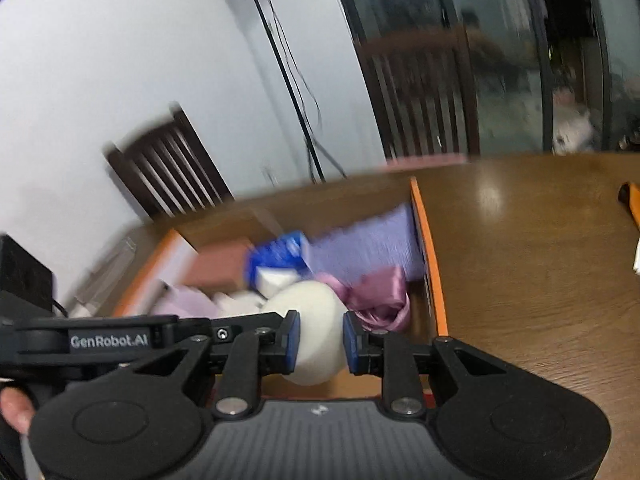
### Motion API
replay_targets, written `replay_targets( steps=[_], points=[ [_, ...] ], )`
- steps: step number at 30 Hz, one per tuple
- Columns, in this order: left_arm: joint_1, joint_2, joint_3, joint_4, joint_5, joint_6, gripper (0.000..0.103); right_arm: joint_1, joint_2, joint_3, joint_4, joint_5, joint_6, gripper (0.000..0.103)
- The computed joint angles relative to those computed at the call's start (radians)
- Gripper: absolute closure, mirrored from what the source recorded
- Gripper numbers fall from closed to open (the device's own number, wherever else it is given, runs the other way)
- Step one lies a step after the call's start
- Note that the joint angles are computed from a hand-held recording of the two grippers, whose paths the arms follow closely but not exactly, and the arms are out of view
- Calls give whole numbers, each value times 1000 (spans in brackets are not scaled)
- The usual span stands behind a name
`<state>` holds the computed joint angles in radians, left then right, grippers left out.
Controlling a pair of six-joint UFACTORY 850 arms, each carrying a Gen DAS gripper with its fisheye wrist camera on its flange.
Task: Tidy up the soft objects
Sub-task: 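Carry the foam puck into the box and open both grippers, then move both grippers back toward the light-blue fluffy plush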
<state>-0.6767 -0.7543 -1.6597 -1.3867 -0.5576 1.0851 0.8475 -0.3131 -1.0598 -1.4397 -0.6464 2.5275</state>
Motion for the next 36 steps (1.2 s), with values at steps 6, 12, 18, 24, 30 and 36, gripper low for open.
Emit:
replay_targets(
  steps=[6,12,18,24,30,36],
  points=[
    [30,28,52,-155,19,221,59,-64,-60,-24,-62,187,86,76],
    [17,68,91,-194,96,324,53,-76,-84,-42,-139,259,119,63],
    [15,175,190,-234,153,434,47,-18,6,4,-87,141,73,57],
    [17,397,422,-574,249,867,32,101,126,26,67,-89,-103,47],
    [26,602,616,-750,216,1051,14,257,182,19,94,-319,-134,40],
    [-4,780,797,-1041,221,1348,7,387,175,-14,109,-475,-139,35]
  ],
)
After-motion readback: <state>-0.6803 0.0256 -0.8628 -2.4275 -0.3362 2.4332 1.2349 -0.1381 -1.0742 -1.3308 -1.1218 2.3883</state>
